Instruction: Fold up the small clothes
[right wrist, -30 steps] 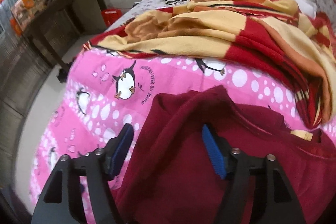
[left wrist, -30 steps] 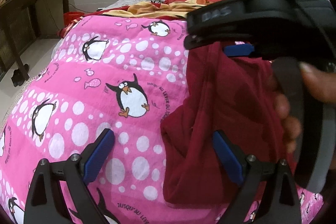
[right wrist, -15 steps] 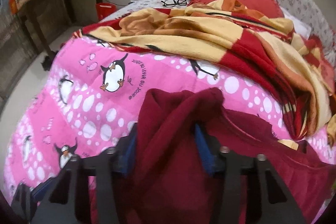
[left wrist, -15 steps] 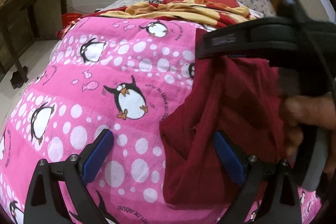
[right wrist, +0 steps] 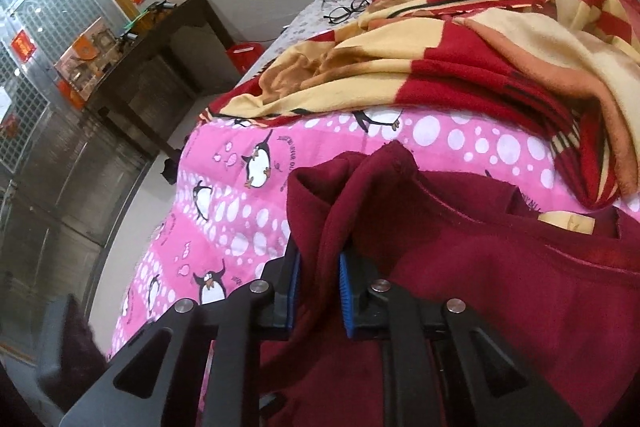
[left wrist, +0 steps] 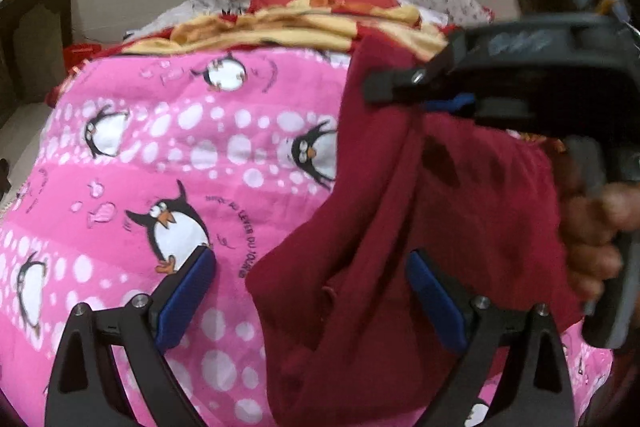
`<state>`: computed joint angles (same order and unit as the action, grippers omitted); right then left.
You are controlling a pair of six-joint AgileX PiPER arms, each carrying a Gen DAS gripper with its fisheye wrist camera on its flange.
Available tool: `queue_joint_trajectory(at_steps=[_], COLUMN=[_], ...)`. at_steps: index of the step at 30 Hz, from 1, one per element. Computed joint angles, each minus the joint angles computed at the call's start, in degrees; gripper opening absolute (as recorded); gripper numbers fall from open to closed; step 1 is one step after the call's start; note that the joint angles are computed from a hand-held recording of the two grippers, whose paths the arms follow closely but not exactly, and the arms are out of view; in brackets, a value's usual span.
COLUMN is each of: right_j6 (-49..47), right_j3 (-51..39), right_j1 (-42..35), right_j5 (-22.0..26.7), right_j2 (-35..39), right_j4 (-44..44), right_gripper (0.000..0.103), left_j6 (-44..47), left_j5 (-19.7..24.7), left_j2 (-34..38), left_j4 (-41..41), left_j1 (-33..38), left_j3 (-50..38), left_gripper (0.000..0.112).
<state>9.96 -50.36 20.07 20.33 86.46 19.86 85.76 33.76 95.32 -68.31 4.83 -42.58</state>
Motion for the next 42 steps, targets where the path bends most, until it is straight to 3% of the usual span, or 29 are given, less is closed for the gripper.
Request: queue_joint_trajectory(at_steps=[1, 2, 3, 7, 8, 9, 12, 14, 17, 20, 22, 23, 25, 27, 30, 35, 38, 40, 41, 42], right_j6=[-0.46, -0.95, -2.33, -5.92, -6.87, -6.79, -6.00, -1.60, 5.99, 20.30, 22.41, 21.55, 23.50, 19.91, 9.47, 7.10, 6.31, 4.74, 4.38, 3.69], right_j3=[-0.05, 0.21, 0.10, -0.08, -0.11, -0.22, 0.35, -0.16, -2.77, -7.59, -8.22, -7.82, -5.56, -2.87, 0.08, 1.47, 2.16, 2.69, 2.98, 3.32], right_j1=[-0.06, -0.12, -0.57, -1.82, -2.52, -3.09, -3.19, -1.43, 1.58, 5.30, 5.66, 5.40, 5.32, 3.80, 1.13, 1.16, 1.24, 0.74, 0.61, 0.32], right_j5=[0.31, 0.41, 0.62, 2.18, 2.80, 3.75, 3.26, 2.77, 4.10, 9.08, 9.01, 8.23, 5.86, 3.56, 1.66, 1.05, 1.06, 1.03, 0.98, 1.12], right_j2=[-0.35, -0.77, -0.72, -0.78, -0.88, -1.08, -2.39, -2.69, -0.65, 4.63, 6.97, 7.11, 5.76, 3.66, 1.01, -1.44, -2.82, -3.44, -3.68, -4.14], right_j4=[0.27, 0.65, 1.73, 5.23, 7.17, 7.99, 8.77, 4.14, -4.56, -19.43, -21.45, -20.70, -22.96, -19.31, -9.26, -7.18, -6.48, -5.17, -4.89, -4.28], right_gripper=[0.019, 0.019, 0.019, 0.021, 0.027, 0.040, 0.053, 0.058, 0.060, 0.060, 0.060, 0.057, 0.036, 0.024, 0.020, 0.019, 0.019, 0.019, 0.019, 0.019], left_j6=[-0.14, 0.86, -0.44, -5.32, -4.07, -3.04, -2.09, -1.85, -1.74, -1.75, -1.88, -1.81, -1.63, -0.98, 1.87, 2.77, 0.86, -0.10, -1.42, -2.02], left_j5=[0.52, 1.69, 5.16, 12.07, 12.27, 12.07, 11.34, 10.06, 9.41, 8.72, 8.21, 7.33, 5.65, 4.79, 2.30, 0.71, 0.17, 1.50, 2.51, 2.36], left_j2=[0.86, 1.23, 2.37, 4.02, 2.84, 1.60, -1.66, -3.60, -5.62, -7.92, -8.06, -7.97, -8.39, -8.21, -8.82, -6.89, -6.36, -6.41, -6.79, -7.41], left_j4=[-0.27, -1.19, 0.14, 3.26, 2.57, 2.14, 1.46, 1.00, 0.62, 1.06, 1.40, 1.29, 1.06, 1.04, -0.97, -2.45, -1.52, -0.57, 1.08, 1.67], left_j1=[-0.02, 0.53, 1.50, 4.09, 4.51, 4.66, 4.19, 3.22, 1.89, 1.11, 0.87, 0.74, 0.92, 1.47, 2.31, 2.85, 2.05, 1.84, 1.56, 1.16], left_j3=[-0.42, -0.39, -1.61, -4.24, -3.30, -2.35, -0.11, 1.08, 2.37, 3.81, 4.03, 4.17, 4.76, 5.03, 6.70, 6.35, 6.03, 5.87, 5.68, 5.95], left_gripper=[0.097, 0.084, 0.052, 0.035, 0.032, 0.031, 0.030, 0.029, 0.029, 0.029, 0.028, 0.029, 0.032, 0.051, 0.075, 0.081, 0.080, 0.061, 0.040, 0.037])
